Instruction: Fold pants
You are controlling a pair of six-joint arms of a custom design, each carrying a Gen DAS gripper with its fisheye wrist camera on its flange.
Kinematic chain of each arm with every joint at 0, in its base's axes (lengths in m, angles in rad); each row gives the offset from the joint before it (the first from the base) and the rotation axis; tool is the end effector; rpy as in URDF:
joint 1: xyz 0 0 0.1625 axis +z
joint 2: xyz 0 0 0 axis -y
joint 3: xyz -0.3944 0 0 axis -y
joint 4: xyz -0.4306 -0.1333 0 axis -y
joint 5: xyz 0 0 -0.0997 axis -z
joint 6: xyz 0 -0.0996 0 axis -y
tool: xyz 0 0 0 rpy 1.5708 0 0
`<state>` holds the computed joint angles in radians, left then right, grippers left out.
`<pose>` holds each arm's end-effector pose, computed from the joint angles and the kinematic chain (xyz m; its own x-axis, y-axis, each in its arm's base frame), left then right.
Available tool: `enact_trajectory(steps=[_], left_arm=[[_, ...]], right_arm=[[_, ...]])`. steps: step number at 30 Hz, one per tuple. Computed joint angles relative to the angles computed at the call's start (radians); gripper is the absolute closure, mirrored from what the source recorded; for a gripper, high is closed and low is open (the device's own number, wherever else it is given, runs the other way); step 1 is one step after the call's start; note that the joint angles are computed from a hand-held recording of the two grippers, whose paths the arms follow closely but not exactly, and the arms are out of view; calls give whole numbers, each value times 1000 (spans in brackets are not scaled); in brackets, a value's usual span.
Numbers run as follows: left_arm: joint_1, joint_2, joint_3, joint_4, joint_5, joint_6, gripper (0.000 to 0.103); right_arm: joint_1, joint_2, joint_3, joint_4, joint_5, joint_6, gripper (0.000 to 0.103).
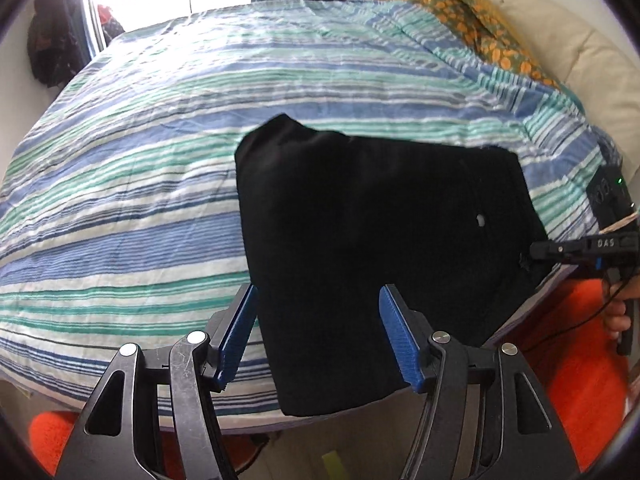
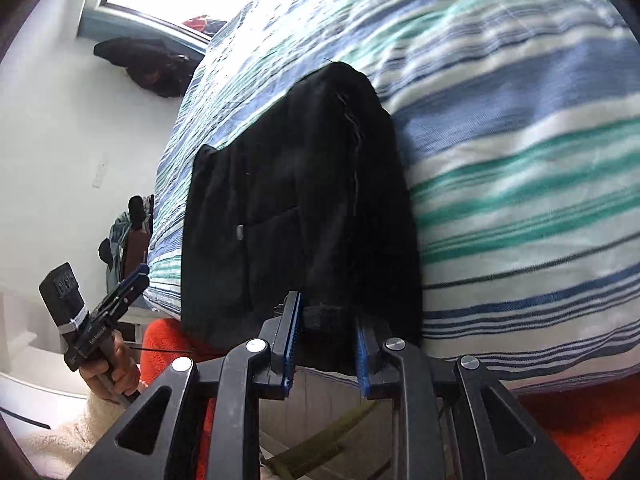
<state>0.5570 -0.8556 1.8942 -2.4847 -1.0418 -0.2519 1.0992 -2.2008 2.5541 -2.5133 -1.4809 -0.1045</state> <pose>-0.3829 -0.4547 -0.0085 -0.6003 0.6111 -0.5159 0.7152 0.6989 -0.0044 -0.0140 -0.3405 0.3051 -0.9443 0.3286 -0.0163 0.2807 0.7792 -0.5605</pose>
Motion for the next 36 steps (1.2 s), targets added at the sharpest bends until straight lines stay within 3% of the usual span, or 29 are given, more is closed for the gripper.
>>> enact_trajectory(steps=[4,7,9,13,16,19,21,23,25,27,29,30,33,36], left_arm=[[-21,31,2,67,54,-20,38],[-22,31,0,95,60,-47,38],[-25,33,-6,106,63,-52,38],[-32,44,-18,125,79,-54,38],[-38,48,-21,134,88,-56,38],[-38,54,-26,145,92,-59,38],[-37,57,-29,159,90,-60,38],[-34,44,-25,167,74,-59,38],[-24,7,-10,161,42,-55,37],[-6,-35,11,134,30,-49,26],[25,-63,21,114,29,-54,17],[46,-68,16,118,17,-65,17],[114,-63,-16,145,-76,-120,17],[164,-26,-57,166,-199,-134,17]], right_arm=[[71,26,-27,-28,-122,43,54],[238,68,-75,-88,-371,37,52],[325,97,-109,-141,-470,8,52],[450,212,-159,-306,-552,-99,52],[497,335,-181,-444,-580,-173,46],[462,432,-174,-505,-577,-166,46],[414,483,-169,-468,-596,-131,46],[403,499,-143,-511,-614,-152,46],[420,445,-115,-492,-602,-155,46],[426,348,-87,-424,-553,-144,44],[413,253,-57,-370,-526,-138,23],[395,214,-44,-348,-524,-133,18],[281,136,-32,-254,-460,-116,15],[116,107,-47,-149,-264,-84,15]])
